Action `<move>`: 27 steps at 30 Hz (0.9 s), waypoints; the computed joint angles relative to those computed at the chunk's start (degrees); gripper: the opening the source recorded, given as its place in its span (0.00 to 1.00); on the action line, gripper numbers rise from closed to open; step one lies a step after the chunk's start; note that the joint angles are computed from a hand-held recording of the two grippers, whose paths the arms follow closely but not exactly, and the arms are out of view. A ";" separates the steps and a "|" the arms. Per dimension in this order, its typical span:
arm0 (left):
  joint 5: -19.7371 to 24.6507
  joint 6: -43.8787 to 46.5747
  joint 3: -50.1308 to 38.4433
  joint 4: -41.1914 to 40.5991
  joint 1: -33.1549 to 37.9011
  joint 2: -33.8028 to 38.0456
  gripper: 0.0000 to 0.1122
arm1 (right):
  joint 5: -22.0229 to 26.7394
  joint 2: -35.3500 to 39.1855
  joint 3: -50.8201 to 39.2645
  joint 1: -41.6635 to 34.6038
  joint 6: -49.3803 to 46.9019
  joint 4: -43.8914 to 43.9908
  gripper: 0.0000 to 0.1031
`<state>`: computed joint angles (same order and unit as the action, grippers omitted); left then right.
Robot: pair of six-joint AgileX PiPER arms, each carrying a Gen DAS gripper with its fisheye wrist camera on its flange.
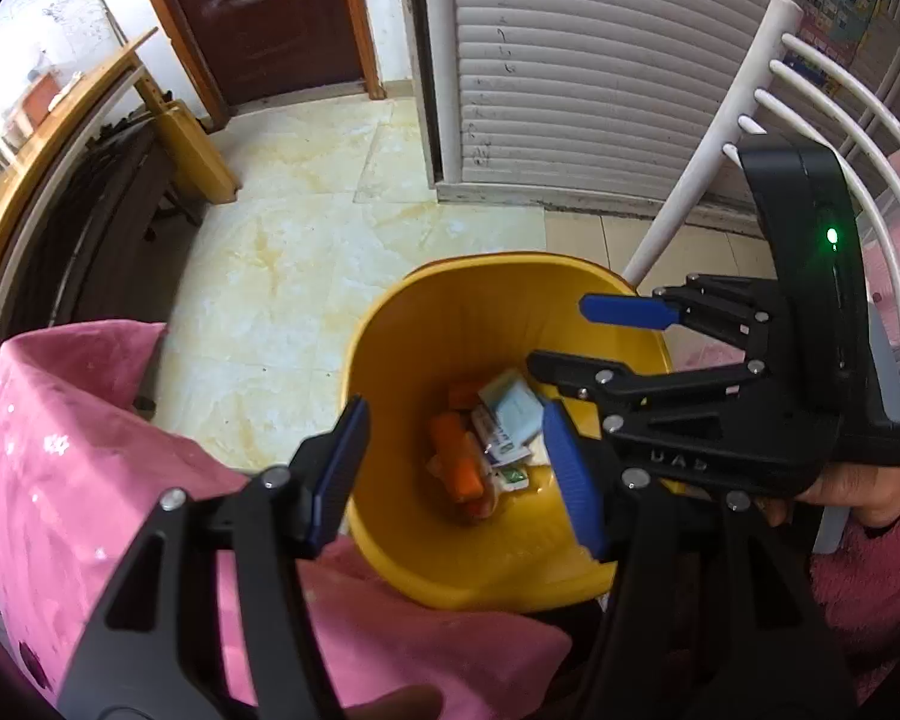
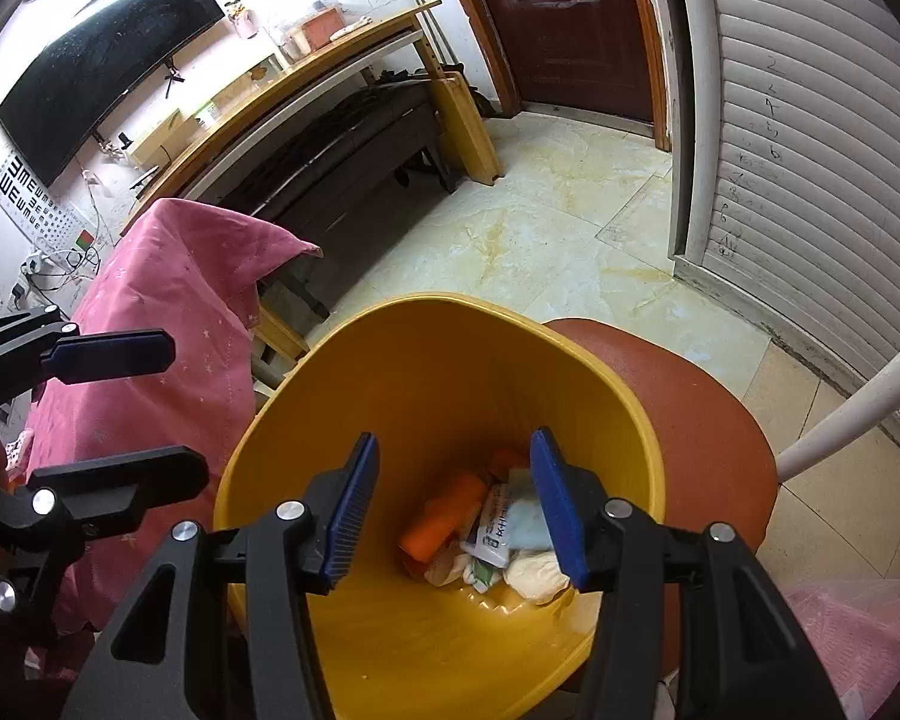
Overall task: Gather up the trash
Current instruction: 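Move both open tools back over the table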
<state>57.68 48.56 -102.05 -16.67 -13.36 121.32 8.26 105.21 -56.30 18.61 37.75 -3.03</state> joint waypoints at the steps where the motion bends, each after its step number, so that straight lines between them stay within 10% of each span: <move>1: -0.01 0.36 0.35 -0.46 0.45 -0.43 0.51 | 0.52 -0.27 -0.33 0.29 2.19 -2.20 0.46; 14: 1.08 7.71 3.10 -10.54 13.72 -7.34 0.51 | 12.95 2.49 -18.46 8.93 13.50 -17.73 0.46; 27: 4.21 10.72 -4.37 -15.51 34.36 -7.40 0.56 | 29.95 22.36 -59.08 19.40 -5.35 -6.70 0.46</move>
<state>61.89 59.29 -106.42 -32.18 21.00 113.92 38.21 127.57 -115.38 38.01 32.40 -9.73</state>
